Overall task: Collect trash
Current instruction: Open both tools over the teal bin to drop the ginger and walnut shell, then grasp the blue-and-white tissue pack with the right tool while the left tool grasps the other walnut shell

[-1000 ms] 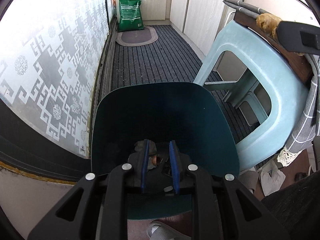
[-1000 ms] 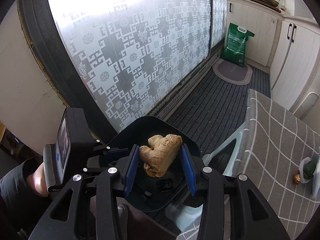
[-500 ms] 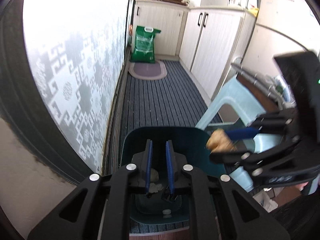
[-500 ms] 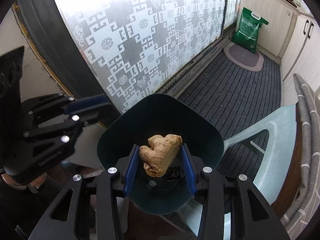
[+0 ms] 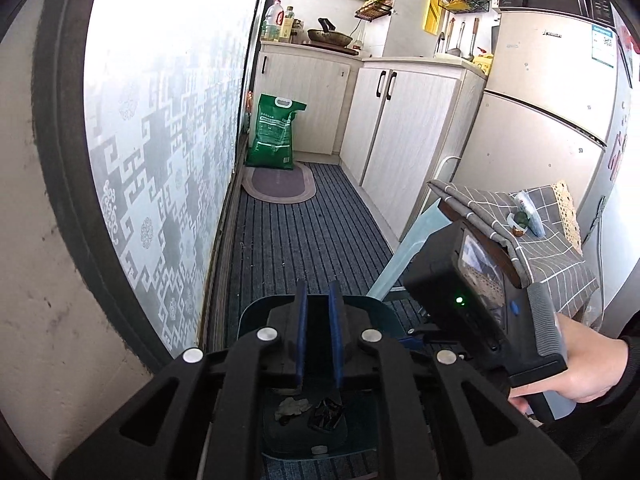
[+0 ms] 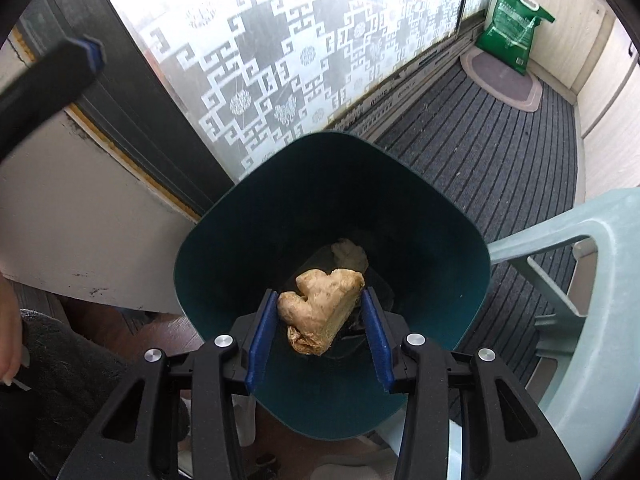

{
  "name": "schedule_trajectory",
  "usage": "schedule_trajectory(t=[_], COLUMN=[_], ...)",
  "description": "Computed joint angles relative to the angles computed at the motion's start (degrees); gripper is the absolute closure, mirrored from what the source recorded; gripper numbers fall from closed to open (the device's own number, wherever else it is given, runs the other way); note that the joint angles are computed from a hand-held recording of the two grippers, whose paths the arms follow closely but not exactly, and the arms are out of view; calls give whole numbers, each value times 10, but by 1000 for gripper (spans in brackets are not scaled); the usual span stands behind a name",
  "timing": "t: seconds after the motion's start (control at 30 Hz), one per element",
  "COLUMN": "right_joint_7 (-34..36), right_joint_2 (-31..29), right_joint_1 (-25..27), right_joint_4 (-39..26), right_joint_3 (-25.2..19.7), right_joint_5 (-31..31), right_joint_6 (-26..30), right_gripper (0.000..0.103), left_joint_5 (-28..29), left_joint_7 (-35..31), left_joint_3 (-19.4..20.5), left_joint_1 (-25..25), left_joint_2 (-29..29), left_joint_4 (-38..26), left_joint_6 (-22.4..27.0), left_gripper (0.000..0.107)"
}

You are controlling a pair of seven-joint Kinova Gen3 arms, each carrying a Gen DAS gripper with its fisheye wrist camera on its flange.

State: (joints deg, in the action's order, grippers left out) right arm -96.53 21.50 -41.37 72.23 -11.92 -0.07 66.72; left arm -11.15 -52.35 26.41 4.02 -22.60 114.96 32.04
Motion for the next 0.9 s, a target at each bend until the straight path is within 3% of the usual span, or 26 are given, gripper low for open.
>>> schedule_trajectory(t=[0.17,0.27,0.4,0.7,0.8,0.9], right_joint_7=[-10,-8,-9,-47,-60,-56], right_joint_2=[-3,-13,-31,-89,-110,-128], right_joint_1=[-3,2,5,8,9,37], right_joint_4=[5,13,15,26,33,37], right_joint_3=[2,1,0,7,14,10], right_joint_5=[4,3,7,58,90,83], right_joint_6=[-6,-22,-43,-113,-128,-140], right_gripper=[46,59,65,68,68,68], left_joint_5=[-8,-5,-1,6,14,18], left_joint_7=[3,3,5,6,2,0], left_joint_3=[12,8,13,59,76,94], left_joint_1=[-1,5,2,-55,-76,-96], left_joint_2=[5,4,-8,-46,-41,-30], left_joint_4=[-6,-10,-18,-27,-38,-51], left_joint_6=[-6,-13,-30,-86,-94,-103], left_gripper=[96,96,96,96,96,96])
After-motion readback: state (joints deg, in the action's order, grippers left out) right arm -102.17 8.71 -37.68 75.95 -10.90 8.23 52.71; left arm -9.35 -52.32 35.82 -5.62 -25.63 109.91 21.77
